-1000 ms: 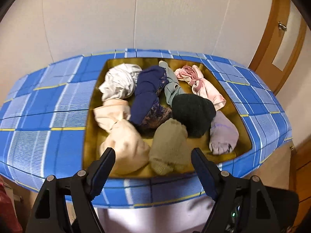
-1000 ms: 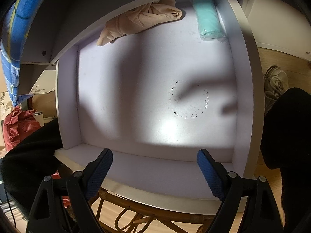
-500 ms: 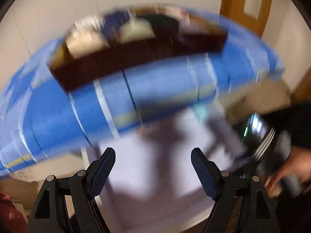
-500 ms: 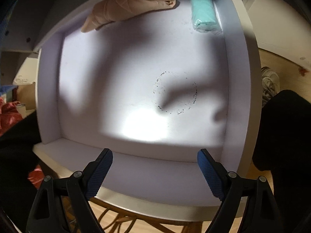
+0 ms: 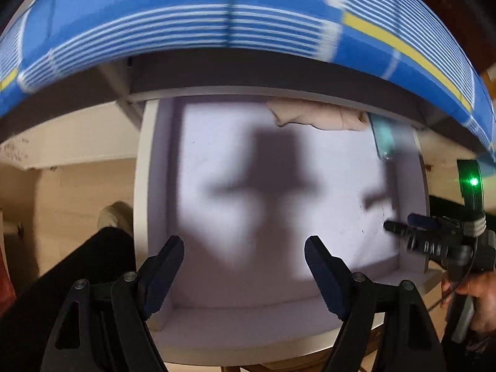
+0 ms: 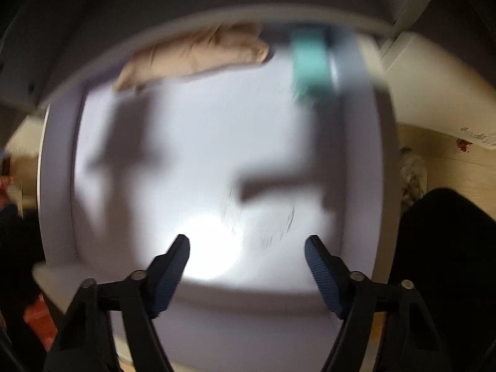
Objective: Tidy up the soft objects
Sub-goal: 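Move the left tool back over the drawer while the right tool approaches the mint bag, then grasp the mint-green cloth in its clear bag with the right tool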
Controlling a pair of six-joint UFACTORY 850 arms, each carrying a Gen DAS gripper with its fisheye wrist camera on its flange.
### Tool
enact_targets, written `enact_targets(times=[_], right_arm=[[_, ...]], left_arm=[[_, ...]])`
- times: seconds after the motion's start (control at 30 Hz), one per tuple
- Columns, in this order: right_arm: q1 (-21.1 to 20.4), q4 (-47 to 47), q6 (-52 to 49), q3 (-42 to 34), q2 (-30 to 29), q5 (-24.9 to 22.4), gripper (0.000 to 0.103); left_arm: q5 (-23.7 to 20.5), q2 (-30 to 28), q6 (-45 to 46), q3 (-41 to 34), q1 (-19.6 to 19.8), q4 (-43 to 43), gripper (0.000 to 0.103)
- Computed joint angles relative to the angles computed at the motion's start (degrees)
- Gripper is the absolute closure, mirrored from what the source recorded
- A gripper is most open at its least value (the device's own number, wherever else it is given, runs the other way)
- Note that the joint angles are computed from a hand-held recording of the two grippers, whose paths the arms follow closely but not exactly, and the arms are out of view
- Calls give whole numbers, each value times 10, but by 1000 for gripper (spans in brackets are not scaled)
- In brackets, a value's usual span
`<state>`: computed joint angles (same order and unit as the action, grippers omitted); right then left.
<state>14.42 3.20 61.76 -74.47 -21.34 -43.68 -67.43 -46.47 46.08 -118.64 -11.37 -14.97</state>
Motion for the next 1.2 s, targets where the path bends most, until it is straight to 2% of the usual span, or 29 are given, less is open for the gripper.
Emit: enact_targets(times=[0.03, 0.17, 0.43, 0.73, 0.93, 0.97, 1.0, 1.03, 1.07, 1.1, 1.2], right_arm=[[-4, -14, 13, 2, 0, 5, 36], [-19, -96, 53, -13, -23, -15, 42], [-36, -174, 38, -53, -71, -63, 50], [-39, -203, -31, -126, -137, -147, 52], [-52, -188, -35, -115, -125, -139, 54], [-50, -187, -37, -131, -138, -143, 55], [-50, -187, -40, -132, -138, -145, 59], [-51, -185, -46, -129, -136, -142, 77], [-48, -169, -46, -138, -140, -134, 84], [-43, -158, -38, -125, -132, -124, 88], [-32, -155, -44, -127, -133, -130, 88]], left_arm=[[-7, -3, -6, -6, 1, -3, 22], [-36, -23, -14, -37, 11, -21, 22], [-71, -51, -47, -72, 11, -21, 22], [-79, -65, -71, -85, 9, -6, 22], [-74, -62, -75, -80, 11, -4, 22], [-73, -60, -73, -77, 12, -4, 22], [-71, -59, -73, -76, 12, -2, 22], [-69, -59, -75, -76, 11, 1, 22], [-68, -59, -76, -76, 11, 3, 22], [-68, -60, -78, -77, 11, 4, 22], [-64, -59, -80, -76, 10, 5, 22]])
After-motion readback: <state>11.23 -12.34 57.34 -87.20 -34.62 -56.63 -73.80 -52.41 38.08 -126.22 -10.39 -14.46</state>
